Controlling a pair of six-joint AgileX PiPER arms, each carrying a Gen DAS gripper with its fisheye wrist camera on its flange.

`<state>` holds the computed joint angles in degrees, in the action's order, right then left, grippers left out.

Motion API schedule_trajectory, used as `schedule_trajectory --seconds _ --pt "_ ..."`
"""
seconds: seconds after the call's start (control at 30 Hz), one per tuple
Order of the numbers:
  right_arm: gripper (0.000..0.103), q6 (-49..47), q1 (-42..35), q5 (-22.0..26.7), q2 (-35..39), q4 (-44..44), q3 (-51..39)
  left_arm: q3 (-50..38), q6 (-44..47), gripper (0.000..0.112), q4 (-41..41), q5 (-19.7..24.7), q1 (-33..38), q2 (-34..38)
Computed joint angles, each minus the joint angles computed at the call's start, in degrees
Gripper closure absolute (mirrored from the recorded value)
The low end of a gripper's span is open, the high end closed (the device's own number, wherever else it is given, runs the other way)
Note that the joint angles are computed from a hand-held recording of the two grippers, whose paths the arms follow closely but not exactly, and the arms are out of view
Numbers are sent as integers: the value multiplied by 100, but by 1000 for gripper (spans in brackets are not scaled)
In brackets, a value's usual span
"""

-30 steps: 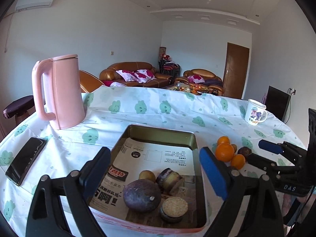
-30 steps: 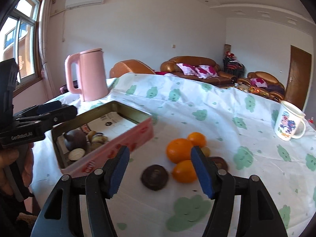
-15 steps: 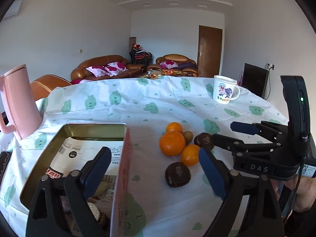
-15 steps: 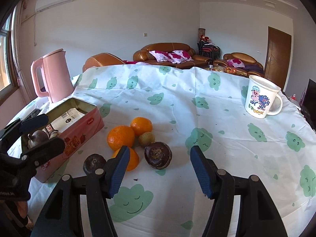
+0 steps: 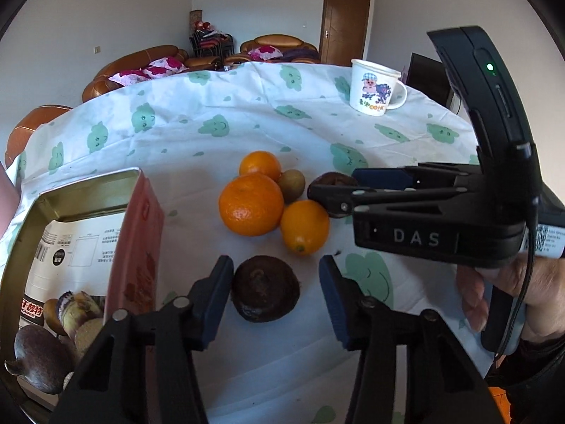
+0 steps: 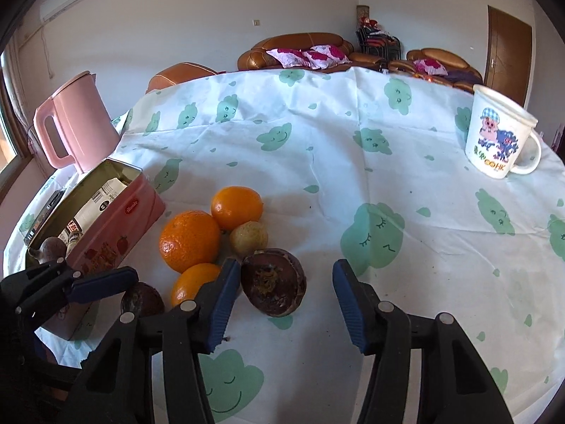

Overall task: Organize fruits
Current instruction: 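Grasp a dark brown round fruit with the left tool while the right tool grasps another, then carry the dark fruit with the left tool while the right tool carries its fruit toward the tin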

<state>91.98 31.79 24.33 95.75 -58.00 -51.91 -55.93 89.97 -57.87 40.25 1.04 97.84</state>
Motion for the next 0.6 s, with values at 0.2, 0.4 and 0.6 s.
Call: schedule_trajectory --seconds 0.2,0.4,0.6 --pt "69 -248 101 -16 57 63 -76 -23 75 73 -117 309 188 53" --pt "69 1175 409 306 -233 -1331 243 581 1047 74 -878 84 254 -330" --pt "69 2322 759 724 -473 -2322 561 753 1662 74 -1476 362 537 -456"
